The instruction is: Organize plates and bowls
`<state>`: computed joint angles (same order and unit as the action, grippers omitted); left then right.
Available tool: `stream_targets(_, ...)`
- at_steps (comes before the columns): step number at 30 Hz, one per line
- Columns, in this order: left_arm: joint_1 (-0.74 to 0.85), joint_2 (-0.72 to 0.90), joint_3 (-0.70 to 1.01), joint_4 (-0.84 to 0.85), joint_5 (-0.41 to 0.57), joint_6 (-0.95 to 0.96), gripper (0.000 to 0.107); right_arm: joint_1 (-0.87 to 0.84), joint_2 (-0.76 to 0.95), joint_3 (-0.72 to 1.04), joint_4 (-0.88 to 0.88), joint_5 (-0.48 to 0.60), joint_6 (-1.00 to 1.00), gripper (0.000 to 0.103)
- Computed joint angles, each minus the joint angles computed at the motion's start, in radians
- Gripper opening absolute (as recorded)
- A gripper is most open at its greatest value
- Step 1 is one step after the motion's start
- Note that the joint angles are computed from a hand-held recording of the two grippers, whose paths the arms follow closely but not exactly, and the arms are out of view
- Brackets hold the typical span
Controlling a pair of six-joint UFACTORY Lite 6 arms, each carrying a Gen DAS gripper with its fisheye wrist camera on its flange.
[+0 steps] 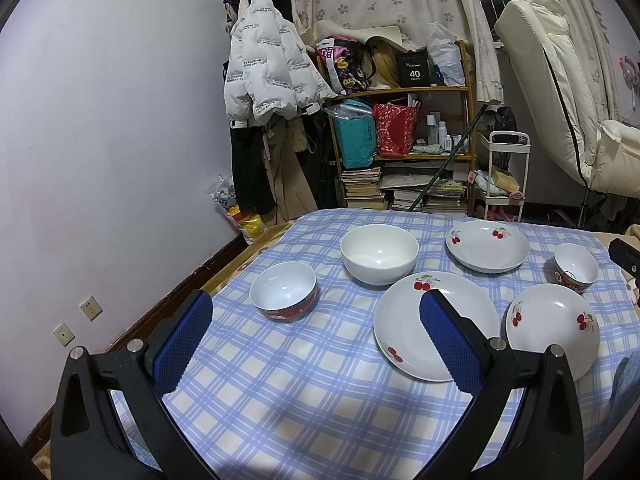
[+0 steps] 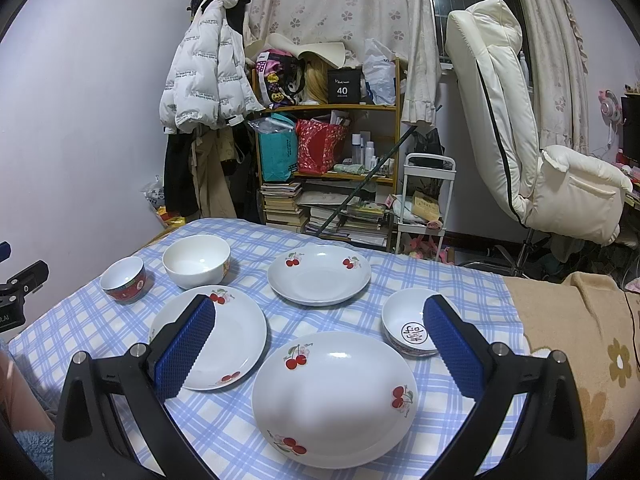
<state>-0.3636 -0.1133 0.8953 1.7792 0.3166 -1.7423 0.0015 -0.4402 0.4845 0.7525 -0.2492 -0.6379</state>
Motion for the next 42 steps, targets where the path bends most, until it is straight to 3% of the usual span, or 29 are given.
stream_targets(38,0.005,0.004,0.001,0.006,-0.006,-0.001,0.102,0.024,0.007,0.011,0.084,-0.01,-0.068,0.103)
stream_targets(42,0.014,0.022,0.031,-0.049,-0.025,0.07,0.102,-0.008,0.018,0.008,-0.115,0.017,0.109,0.103)
